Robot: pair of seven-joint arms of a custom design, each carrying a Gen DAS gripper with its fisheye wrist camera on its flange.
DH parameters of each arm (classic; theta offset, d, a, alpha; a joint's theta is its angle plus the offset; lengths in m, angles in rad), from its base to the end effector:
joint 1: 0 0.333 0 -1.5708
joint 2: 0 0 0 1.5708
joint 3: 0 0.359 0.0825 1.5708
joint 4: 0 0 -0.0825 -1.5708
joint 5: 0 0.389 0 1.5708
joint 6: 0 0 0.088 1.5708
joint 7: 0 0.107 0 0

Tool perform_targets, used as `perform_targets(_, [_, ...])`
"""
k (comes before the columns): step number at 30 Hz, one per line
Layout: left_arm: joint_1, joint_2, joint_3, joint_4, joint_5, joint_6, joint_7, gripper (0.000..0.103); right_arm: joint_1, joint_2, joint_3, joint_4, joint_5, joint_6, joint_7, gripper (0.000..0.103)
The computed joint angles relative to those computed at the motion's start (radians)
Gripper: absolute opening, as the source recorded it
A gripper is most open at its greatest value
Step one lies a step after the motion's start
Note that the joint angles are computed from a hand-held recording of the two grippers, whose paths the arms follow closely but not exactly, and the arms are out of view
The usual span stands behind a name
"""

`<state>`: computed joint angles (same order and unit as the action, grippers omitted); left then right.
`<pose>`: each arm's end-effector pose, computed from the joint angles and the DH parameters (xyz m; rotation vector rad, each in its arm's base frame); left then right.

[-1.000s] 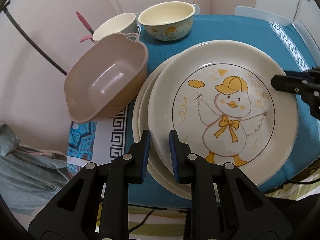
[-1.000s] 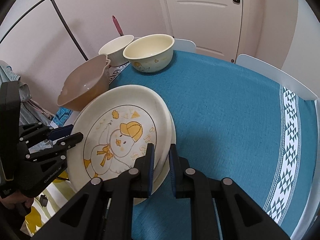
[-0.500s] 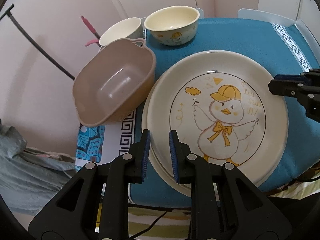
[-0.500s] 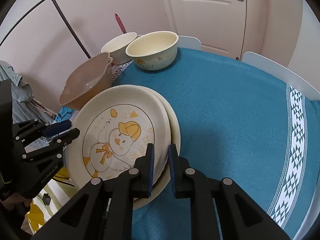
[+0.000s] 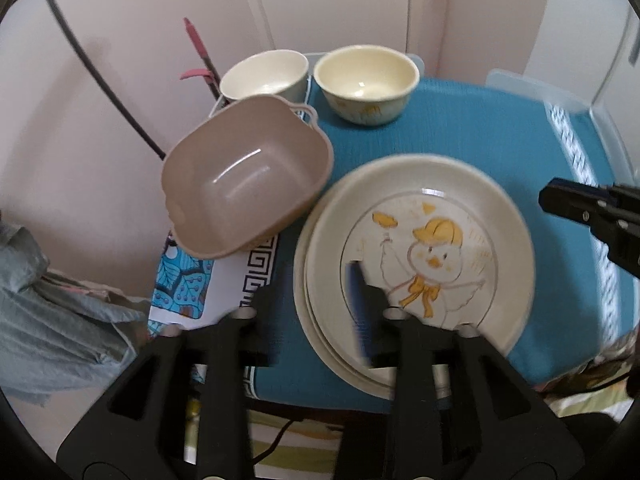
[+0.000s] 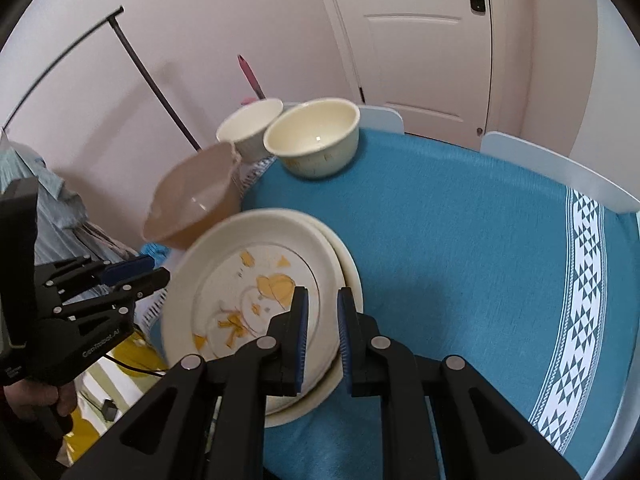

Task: Organize plates and bowls
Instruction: 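Set the duck-drawing plate on the stack and open the left tool, then reach the left tool to the beige square basin rim and grip it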

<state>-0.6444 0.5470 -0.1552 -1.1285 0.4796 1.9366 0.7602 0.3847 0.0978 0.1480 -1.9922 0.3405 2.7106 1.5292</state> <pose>0.5806 -0.5004 0.5659 -1.8644 1.9967 -0.3729 0.5489 0.3063 0.5237 -2.0042 1.4715 -0.1330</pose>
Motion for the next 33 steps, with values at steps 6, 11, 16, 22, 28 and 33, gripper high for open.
perform_targets(6, [0.018,-0.113,0.013,-0.13,0.066,0.113,-0.155,0.103,-0.009,-0.028,0.015,0.011,0.13,0.074,-0.15,0.103])
perform_targets(11, [0.063,-0.183,0.006,-0.198,0.077,0.118,-0.243,0.103,-0.006,0.026,0.004,0.132,0.073,-0.014,-0.165,0.103])
perform_targets(16, [0.149,-0.254,-0.015,-0.313,0.022,0.205,-0.315,0.103,0.01,0.142,0.004,0.324,-0.02,-0.151,-0.095,0.103])
perform_targets(22, [0.242,-0.254,-0.038,-0.385,-0.121,0.276,-0.272,0.103,0.036,0.353,0.016,0.624,-0.064,-0.39,-0.042,0.103])
perform_targets(28, [0.289,-0.211,-0.043,-0.405,-0.247,0.334,-0.221,0.1,0.078,0.559,0.019,0.91,-0.113,-0.579,-0.024,0.099])
perform_targets(33, [0.306,-0.16,-0.04,-0.386,-0.305,0.349,-0.166,0.08,0.102,0.711,0.019,1.125,-0.113,-0.711,-0.017,0.065])
